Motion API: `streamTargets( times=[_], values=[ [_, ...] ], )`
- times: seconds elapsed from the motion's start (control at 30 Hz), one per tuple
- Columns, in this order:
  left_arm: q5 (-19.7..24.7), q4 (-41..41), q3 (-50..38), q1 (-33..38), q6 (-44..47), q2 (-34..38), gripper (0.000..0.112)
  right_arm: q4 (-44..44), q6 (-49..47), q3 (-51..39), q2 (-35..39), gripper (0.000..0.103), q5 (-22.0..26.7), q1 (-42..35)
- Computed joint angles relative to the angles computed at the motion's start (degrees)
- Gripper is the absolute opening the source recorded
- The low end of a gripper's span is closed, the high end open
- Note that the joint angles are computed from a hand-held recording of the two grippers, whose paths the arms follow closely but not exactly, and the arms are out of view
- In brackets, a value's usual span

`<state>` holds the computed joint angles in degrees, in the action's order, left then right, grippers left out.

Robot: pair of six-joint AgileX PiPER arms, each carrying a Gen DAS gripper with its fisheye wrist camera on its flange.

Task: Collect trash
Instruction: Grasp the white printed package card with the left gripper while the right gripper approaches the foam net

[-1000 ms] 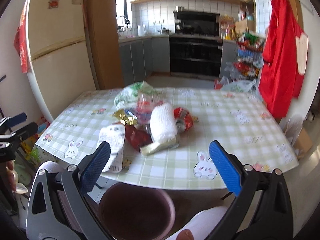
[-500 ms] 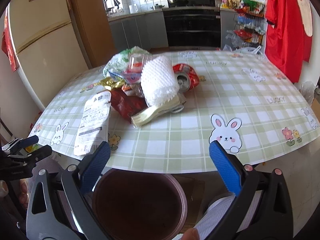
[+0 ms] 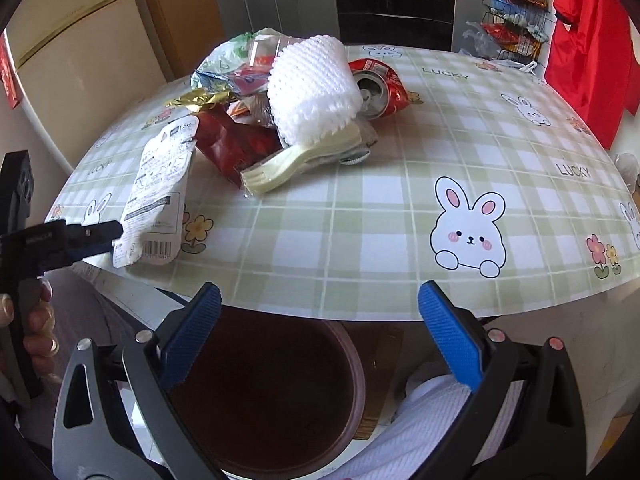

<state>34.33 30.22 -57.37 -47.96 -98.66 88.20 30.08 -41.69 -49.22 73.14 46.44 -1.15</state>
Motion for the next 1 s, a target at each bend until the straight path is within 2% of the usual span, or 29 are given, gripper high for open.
streamTargets(
  times=[0.17,0.47,0.77,1.0],
  values=[
    [-4.5,-1.9,-0.2,3.3,2.7,0.9,0.066,-0.1,1.1,-1.2,1.6,0.097,0.6,0.2],
    [-7.7,-2.1,-2.7,8.0,8.4,4.2,0.066,-1.5,2.4,-2.3,2.1,0.097,0.3,1.9],
    [-6.8,5.5,-3.5,6.8,3.8,5.7,0.069,-3.7,4.5,-3.5,3.4,0.097,0.4,3.6],
    [-10.6,10.0,0.5,6.5,-1.4,3.4,0.069,-7.1,6.3,-5.9,4.0,0.097,-0.8,5.7]
  ],
)
